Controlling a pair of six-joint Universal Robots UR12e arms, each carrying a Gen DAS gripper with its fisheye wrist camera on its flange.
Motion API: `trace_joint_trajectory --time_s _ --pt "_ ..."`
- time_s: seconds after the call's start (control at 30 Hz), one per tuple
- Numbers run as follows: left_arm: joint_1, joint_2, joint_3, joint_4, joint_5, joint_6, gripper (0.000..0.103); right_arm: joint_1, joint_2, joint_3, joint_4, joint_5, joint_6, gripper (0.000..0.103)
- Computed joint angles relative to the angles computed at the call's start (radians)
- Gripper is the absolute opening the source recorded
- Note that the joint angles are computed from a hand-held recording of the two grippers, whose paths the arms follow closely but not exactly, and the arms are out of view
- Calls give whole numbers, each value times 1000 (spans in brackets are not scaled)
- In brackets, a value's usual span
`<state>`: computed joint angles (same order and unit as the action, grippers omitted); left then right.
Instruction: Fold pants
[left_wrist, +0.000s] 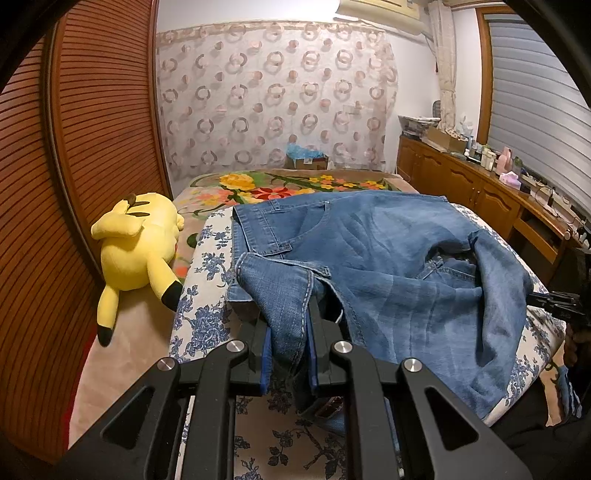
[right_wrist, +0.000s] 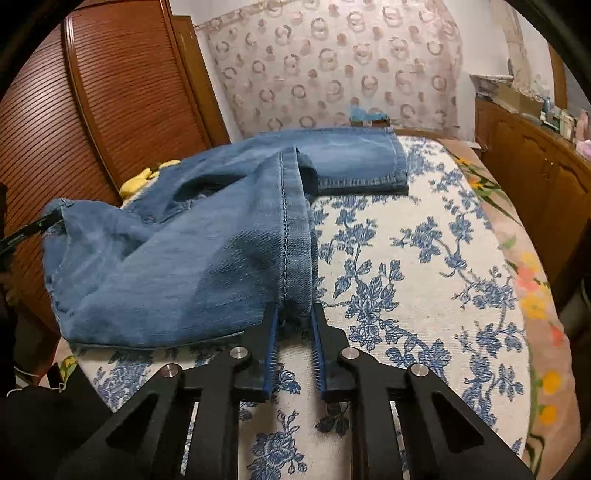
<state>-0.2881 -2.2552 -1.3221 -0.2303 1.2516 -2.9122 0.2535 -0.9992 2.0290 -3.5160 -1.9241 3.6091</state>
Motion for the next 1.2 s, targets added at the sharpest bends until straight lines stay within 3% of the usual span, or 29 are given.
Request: trace_joint_trajectory --time_s 0.13,0.37,0.73,0.9,1.2 --pt "2 3 -6 40 6 -31 16 19 -19 27 -75 -51 -3 11" --pt "5 8 -6 97 7 -74 16 64 -72 67 -182 -211 -15 10" --pt "10 -5 41 149 -6 -126 16 119 -115 56 -324 -389 -181 9" --pt "3 -41 101 98 7 -125 16 97 -99 44 -296 -364 -139 9" --pt "-9 -103 185 -8 39 -105 16 36 -102 17 -132 -285 -37 9"
